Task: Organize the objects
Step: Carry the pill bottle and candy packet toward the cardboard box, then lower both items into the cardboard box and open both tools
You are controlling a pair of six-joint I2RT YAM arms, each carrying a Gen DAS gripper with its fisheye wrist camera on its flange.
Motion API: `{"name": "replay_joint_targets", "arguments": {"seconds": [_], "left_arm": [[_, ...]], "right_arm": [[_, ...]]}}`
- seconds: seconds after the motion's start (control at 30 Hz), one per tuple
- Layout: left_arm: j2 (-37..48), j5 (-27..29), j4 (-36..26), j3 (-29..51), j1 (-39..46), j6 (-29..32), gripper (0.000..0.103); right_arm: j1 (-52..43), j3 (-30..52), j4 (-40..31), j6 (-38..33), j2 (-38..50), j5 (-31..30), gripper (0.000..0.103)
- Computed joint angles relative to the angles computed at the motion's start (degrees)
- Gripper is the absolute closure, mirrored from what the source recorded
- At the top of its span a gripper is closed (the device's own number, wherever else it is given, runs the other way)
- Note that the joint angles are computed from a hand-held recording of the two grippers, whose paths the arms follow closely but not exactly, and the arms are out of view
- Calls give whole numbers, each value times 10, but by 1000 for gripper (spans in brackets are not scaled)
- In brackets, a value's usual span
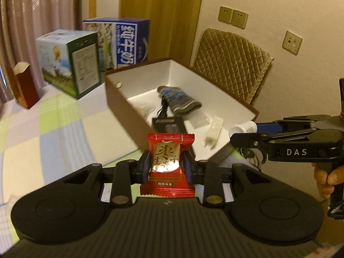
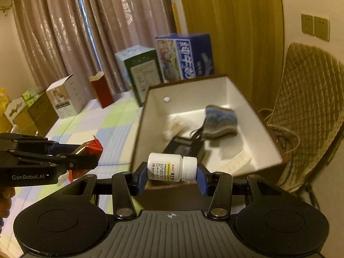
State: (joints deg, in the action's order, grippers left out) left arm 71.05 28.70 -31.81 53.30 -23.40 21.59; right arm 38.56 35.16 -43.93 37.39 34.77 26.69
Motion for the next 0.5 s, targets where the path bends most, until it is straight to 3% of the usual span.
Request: {"name": "replay_joint_targets", "arguments": {"seconds": [0.23, 0.5], "left_arm": [[69, -59, 53, 51, -88, -76, 76], [154, -92, 71, 118, -134, -120, 76]], "right_arm": [[-253, -16, 81, -211, 21, -192, 59], [-404, -21, 152, -339, 120, -320, 59]]}}
